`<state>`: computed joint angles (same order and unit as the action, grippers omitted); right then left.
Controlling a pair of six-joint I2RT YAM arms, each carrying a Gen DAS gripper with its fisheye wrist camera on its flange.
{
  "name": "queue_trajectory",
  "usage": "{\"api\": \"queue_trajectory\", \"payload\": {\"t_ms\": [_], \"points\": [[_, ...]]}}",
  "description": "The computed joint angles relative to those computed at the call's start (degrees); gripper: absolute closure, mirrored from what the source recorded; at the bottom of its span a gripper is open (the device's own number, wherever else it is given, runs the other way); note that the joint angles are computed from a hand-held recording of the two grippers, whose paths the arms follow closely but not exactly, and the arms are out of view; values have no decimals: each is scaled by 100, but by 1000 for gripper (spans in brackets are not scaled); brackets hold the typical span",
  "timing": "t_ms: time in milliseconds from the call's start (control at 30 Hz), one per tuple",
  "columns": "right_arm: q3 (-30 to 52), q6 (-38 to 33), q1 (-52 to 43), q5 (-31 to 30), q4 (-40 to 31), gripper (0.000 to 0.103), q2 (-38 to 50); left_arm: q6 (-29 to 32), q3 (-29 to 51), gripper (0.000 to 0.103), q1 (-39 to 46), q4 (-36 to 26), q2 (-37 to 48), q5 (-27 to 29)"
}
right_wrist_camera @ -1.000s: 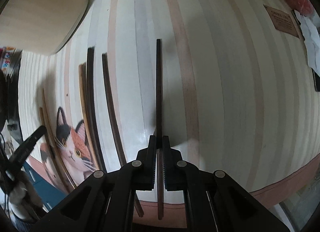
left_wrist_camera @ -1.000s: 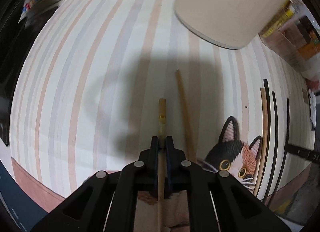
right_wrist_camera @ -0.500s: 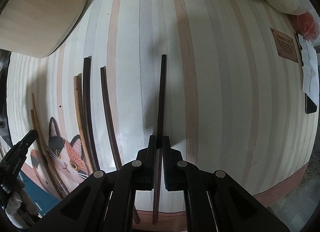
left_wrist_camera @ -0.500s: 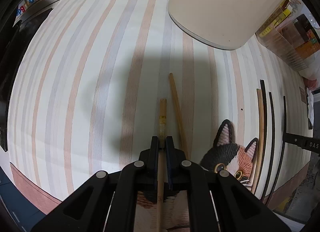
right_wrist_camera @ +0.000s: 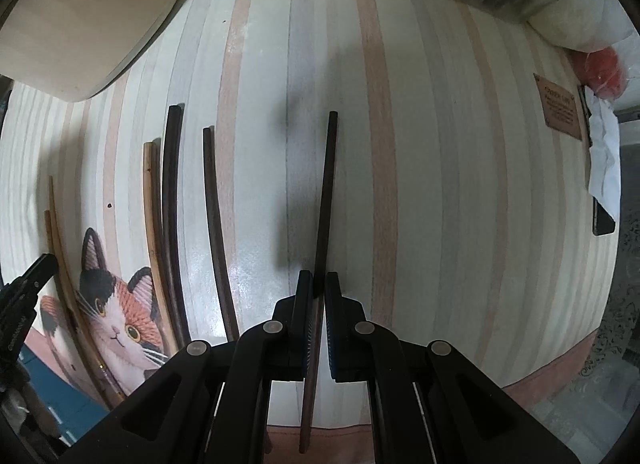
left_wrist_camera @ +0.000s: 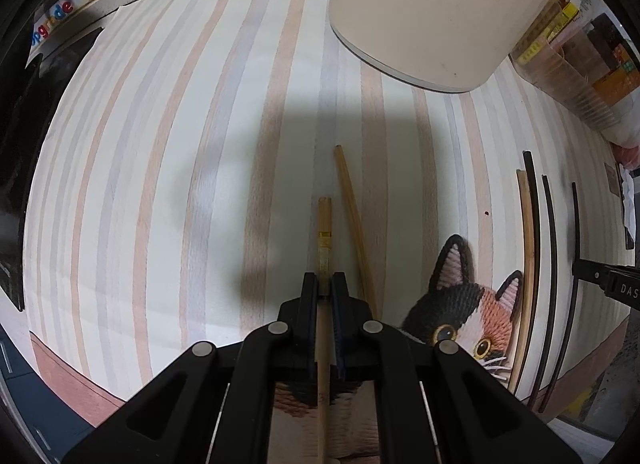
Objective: Organize utensils
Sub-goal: 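Lift both held chopsticks up toward the beige holder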
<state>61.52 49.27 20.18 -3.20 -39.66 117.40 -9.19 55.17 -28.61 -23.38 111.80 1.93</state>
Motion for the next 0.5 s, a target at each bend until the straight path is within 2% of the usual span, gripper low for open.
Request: {"api": "queue_trajectory", "payload": {"t_ms": [267,500], "points": [[-97,354,311,293,212,97,-70,-100,-38,99,-286,57,-32,-301],[-1043,963,545,279,922,98,-947,-239,-317,99,-410,10,-711,-298]]}}
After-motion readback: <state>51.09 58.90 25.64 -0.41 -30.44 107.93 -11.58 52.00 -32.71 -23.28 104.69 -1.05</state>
